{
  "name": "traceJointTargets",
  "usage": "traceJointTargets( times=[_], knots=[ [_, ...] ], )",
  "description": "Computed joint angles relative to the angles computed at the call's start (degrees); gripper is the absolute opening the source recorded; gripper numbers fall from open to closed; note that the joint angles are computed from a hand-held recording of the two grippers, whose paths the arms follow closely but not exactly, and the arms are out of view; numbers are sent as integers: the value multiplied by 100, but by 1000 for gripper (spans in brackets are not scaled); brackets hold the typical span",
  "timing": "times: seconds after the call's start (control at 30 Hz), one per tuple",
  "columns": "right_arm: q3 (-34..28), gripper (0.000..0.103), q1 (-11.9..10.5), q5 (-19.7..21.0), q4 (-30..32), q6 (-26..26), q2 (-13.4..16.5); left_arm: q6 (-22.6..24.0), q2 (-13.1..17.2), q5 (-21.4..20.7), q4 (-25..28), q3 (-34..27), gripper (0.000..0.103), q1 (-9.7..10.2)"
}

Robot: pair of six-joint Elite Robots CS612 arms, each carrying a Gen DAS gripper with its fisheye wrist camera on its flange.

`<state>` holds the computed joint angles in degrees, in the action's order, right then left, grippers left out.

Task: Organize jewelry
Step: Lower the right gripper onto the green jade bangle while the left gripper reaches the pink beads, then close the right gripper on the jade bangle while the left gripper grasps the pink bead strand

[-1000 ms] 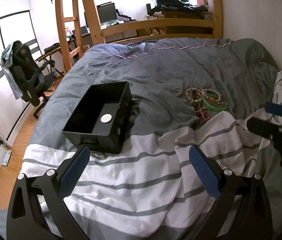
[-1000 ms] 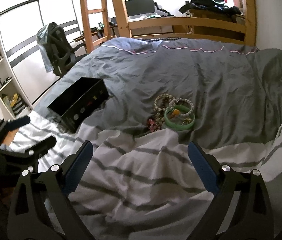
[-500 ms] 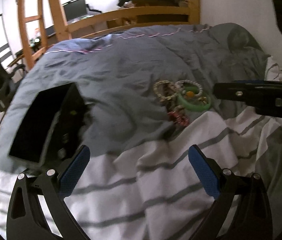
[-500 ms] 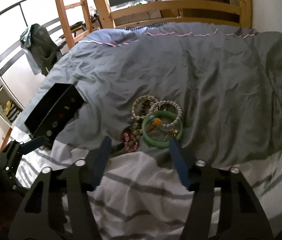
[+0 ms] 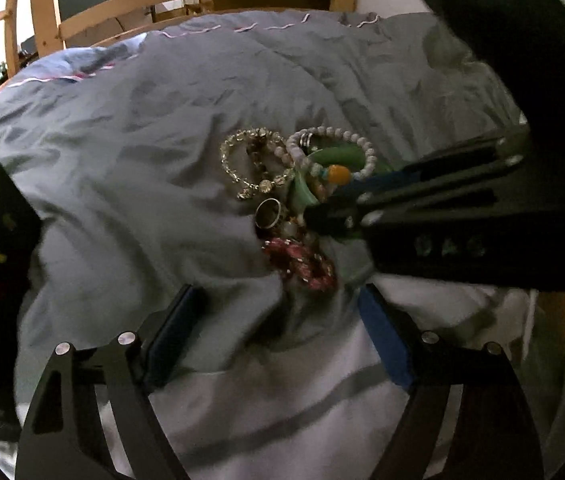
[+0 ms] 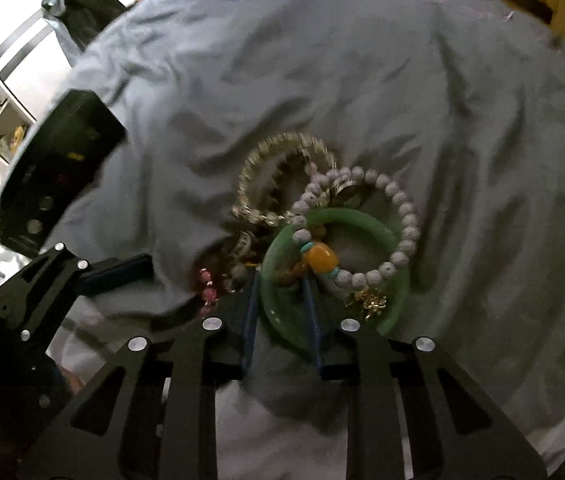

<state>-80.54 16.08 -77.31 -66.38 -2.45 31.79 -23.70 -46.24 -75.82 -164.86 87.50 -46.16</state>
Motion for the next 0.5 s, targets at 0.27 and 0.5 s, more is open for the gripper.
traceJointTargets(
  times=[0.27, 0.5],
  knots=[
    [-244, 8, -247, 1005, -718, 985, 226, -269, 141, -196, -143, -146, 62, 107],
    [-472, 9, -338, 1733, -1333, 1482, 372, -693, 37, -323, -125, -70, 15, 195]
  ],
)
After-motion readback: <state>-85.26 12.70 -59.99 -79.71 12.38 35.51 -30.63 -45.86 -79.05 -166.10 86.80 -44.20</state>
